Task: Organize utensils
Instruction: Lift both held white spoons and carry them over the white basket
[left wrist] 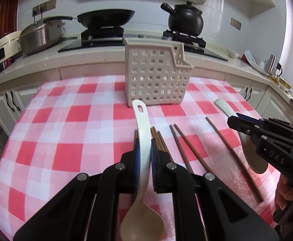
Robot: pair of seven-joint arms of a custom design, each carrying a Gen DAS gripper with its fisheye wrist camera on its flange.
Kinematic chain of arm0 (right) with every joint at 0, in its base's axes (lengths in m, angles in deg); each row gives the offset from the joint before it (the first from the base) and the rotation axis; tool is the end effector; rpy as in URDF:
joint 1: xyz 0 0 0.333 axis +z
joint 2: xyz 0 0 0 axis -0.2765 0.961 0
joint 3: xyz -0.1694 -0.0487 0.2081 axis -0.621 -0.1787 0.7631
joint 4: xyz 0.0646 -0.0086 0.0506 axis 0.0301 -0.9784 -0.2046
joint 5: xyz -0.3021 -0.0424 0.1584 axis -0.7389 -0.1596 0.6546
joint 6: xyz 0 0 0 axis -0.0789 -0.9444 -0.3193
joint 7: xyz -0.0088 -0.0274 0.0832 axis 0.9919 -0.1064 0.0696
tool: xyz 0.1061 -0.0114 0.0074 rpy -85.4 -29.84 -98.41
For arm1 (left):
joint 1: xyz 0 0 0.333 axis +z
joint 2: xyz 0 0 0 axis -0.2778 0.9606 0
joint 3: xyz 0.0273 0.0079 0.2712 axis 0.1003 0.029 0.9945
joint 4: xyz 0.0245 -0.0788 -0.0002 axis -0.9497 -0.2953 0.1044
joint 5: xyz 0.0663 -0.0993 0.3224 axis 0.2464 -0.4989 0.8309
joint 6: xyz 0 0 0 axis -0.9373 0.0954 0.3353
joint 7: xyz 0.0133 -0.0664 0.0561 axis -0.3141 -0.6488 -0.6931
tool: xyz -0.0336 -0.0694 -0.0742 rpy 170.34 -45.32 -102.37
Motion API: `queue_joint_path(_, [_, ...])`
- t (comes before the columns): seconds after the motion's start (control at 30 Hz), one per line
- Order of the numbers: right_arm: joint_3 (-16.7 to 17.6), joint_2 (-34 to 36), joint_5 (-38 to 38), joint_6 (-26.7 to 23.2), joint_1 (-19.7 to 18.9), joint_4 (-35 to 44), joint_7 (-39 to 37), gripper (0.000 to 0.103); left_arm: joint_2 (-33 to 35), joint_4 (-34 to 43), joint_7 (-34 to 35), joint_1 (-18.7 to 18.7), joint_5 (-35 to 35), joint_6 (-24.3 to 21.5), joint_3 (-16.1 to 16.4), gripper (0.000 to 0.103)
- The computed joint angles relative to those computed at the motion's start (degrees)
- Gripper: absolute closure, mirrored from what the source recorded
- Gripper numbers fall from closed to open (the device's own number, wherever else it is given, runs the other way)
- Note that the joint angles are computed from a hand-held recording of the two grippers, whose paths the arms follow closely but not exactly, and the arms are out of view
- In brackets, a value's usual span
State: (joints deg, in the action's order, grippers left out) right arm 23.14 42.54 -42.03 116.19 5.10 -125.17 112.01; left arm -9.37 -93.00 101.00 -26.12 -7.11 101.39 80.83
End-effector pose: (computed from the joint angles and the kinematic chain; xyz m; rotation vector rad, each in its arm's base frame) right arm 0.4805 0.2801 0.4880 -1.7319 1.5448 -0.7059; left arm 0.5098 -0.1251 0.4852 -1.5010 2.0090 -1.0273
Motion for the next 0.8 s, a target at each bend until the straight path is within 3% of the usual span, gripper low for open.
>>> queue_joint_path(0.07, [0.0, -0.1, -1.5, 0.2, 0.1, 0.7, 0.8, 0.087, -0.3, 0.4, 1.3, -0.2, -1.5, -0.4, 0.3, 0.099])
queue_joint_path(0.5, [-0.7, 0.5, -9.5, 1.6, -0.1, 6.0, 6.1, 0.087, -0.4, 5.7, 10.3, -0.9, -11.3, -0.9, 1.2, 0.099])
queue_joint_path(0.8, [-2.8, 4.0, -22.4, 5.6, 0.0, 13.1, 16.6, 0.087, 1.2, 10.9, 13.5, -0.9, -12.8, 2.8, 0.0, 0.099])
